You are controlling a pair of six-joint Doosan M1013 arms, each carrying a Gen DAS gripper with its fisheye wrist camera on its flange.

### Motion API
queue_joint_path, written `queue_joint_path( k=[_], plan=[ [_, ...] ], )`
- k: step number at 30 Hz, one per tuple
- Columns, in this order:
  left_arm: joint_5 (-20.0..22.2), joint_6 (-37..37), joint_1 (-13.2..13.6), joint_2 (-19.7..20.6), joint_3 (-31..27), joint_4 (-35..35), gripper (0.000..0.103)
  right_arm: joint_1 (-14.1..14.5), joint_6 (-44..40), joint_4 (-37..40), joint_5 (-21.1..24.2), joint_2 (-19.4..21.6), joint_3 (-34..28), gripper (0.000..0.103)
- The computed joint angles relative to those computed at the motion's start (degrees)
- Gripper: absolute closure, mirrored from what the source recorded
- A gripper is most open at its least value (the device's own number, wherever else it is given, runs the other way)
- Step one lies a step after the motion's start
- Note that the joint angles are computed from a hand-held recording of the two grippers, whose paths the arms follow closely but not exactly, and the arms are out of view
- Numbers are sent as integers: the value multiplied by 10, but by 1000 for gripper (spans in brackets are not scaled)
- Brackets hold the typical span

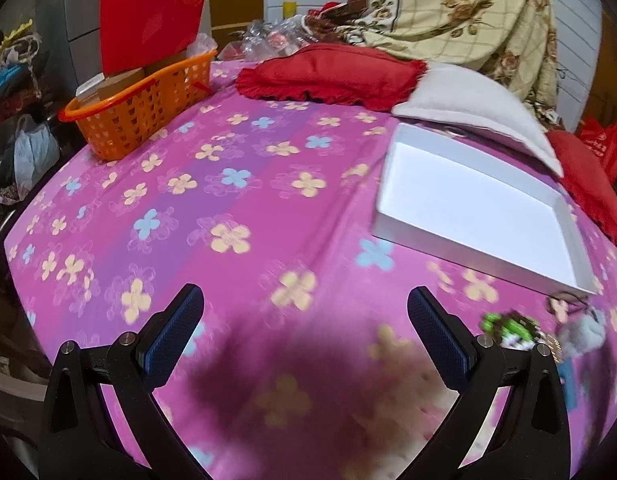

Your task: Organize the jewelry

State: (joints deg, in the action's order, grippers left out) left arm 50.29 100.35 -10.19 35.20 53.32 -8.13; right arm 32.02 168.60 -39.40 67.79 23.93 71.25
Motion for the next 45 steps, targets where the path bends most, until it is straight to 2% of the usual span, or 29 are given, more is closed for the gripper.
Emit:
queue_joint_path(
  k=[11,19,22,45],
  plan=[
    [-44,58,-6,-63,80,-41,1,41,-3,-19,-22,20,-46,0],
    [-69,89,-11,-91,119,-55,1,57,-22,-32,-14,30,-68,0],
    [-90,85,-14,-101,133,-45,1,60,-23,-37,-10,31,-72,0],
    [-101,95,-18,-111,148,-57,1,61,-24,-37,1,32,-72,0]
  ],
)
